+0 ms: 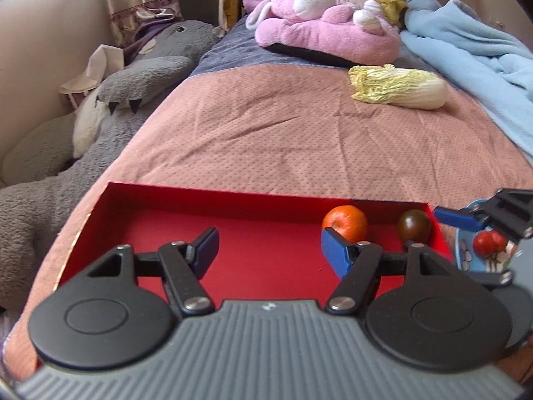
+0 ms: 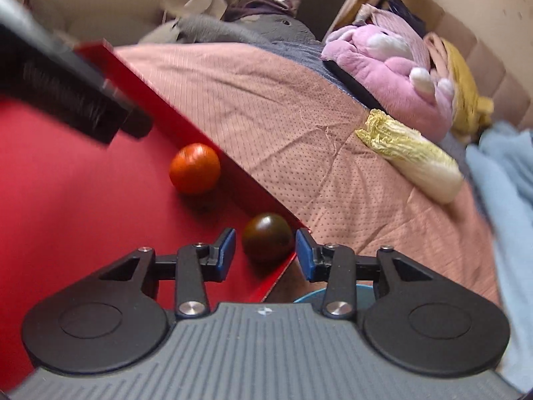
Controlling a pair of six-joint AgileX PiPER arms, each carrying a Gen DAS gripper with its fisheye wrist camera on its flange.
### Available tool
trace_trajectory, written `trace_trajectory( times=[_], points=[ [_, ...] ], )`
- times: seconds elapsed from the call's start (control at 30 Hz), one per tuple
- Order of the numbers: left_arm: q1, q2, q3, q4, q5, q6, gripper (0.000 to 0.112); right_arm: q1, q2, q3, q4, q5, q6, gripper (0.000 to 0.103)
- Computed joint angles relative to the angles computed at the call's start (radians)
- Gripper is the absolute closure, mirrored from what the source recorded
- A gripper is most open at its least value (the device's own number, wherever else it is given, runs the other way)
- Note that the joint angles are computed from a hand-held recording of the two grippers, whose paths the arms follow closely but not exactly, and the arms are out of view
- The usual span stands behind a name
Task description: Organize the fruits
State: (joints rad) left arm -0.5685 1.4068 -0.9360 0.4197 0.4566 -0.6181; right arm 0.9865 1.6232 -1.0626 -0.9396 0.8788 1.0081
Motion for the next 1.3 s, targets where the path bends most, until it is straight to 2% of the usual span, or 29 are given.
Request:
trace_trajectory(
  times=[0.13, 0.33, 0.4, 0.57, 0.73, 0.87, 0.97, 1.07, 1.17, 1.3],
  points=[
    [0.012, 0.032, -0.020, -0.107, -0.034, 0.102, 0.042, 0.005, 0.048, -0.003, -0.057, 0.000, -0.072, 0.057],
    [-0.002, 0.081, -0.049, -0.112, -0.044, 0.129, 0.042, -0.042, 0.060, -0.018, -0.035, -0.058, -0.145, 0.061],
    [0.000, 0.083, -0.048, -0.142, -0.056, 0.161, 0.042, -0.067, 0.028, -0.004, -0.002, -0.093, -0.121, 0.061],
    [-0.018, 0.108, -0.061, -0.175, -0.084, 0.217, 0.042, -0.151, -0.124, 0.066, 0.261, -0.256, -0.109, 0.061],
    [-0.066, 0.177, -0.096, -0.051, -0.065, 0.127, 0.042, -0.114, -0.225, 0.147, 0.378, -0.301, -0.060, 0.061],
    [-0.081, 0.221, -0.114, 0.017, -0.050, 0.073, 0.042, -0.082, -0.266, 0.198, 0.411, -0.331, 0.005, 0.061],
    [-0.068, 0.236, -0.123, -0.023, -0.060, 0.115, 0.043, -0.074, -0.288, 0.226, 0.438, -0.360, 0.042, 0.061],
    [-0.058, 0.238, -0.125, -0.068, -0.073, 0.155, 0.052, -0.059, -0.292, 0.229, 0.429, -0.356, 0.065, 0.061],
    [-0.052, 0.235, -0.119, -0.120, -0.093, 0.214, 0.068, -0.034, -0.289, 0.226, 0.391, -0.338, 0.099, 0.061],
    [-0.069, 0.226, -0.107, -0.061, -0.099, 0.172, 0.071, -0.022, -0.301, 0.225, 0.382, -0.325, 0.113, 0.061]
  ],
)
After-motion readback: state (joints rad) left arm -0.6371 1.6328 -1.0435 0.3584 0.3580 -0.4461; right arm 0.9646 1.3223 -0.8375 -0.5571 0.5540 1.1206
